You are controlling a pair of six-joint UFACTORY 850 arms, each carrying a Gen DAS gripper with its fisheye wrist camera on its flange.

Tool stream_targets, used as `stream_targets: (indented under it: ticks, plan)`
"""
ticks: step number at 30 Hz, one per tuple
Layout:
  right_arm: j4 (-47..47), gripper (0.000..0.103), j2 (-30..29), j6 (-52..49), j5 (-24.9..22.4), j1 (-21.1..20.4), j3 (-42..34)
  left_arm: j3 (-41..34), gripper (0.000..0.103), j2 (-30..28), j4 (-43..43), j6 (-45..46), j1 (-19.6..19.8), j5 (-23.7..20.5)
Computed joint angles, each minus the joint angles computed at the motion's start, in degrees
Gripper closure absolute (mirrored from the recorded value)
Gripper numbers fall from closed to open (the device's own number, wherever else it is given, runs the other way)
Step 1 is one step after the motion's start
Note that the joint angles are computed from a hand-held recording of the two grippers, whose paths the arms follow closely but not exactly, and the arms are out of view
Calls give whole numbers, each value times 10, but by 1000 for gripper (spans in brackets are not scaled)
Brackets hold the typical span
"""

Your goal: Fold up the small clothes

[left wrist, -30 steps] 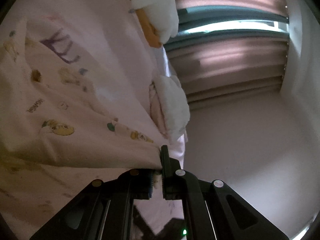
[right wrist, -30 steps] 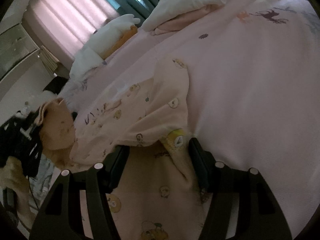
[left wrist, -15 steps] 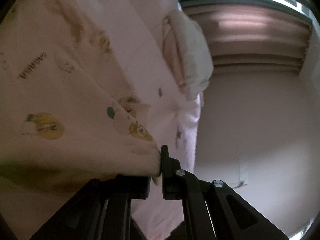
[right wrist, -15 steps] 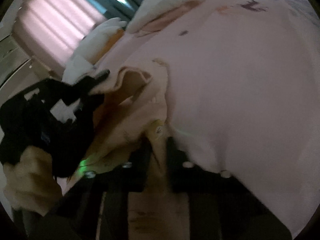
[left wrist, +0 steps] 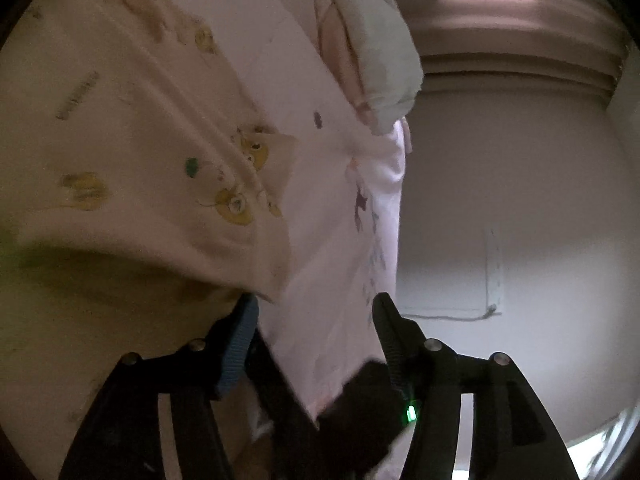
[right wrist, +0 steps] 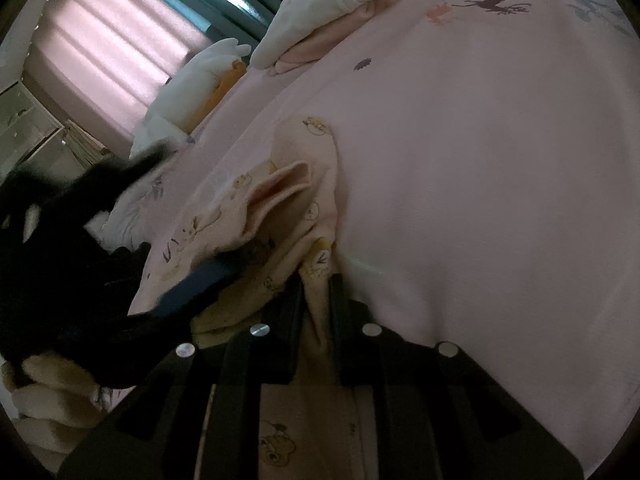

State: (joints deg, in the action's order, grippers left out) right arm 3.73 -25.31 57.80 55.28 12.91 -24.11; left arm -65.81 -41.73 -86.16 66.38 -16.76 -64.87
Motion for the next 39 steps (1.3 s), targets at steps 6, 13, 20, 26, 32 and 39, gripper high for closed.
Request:
stream_targets:
  ticks: [6,13,20,26,32,39]
  plan:
    - [2,91,1,-2,-2,1,1,80,45,54,21,78,79,51]
    - [2,91,2,-9,-14,-1,-2,193,45,134,-61,243,162,239]
    - [8,90,7,-25,-38,-2,-9,247,45,170,-118,390,210,234]
    - [27,91,11,-31,-46,7,-9,255,45,170,-188,440,224,227]
    - [43,91,13,-41,-62,13,-15,257,45,163,-211,468,229,234]
    - [93,91,22,-68,-86,34,-16,256,45,159,-218,472,240,252]
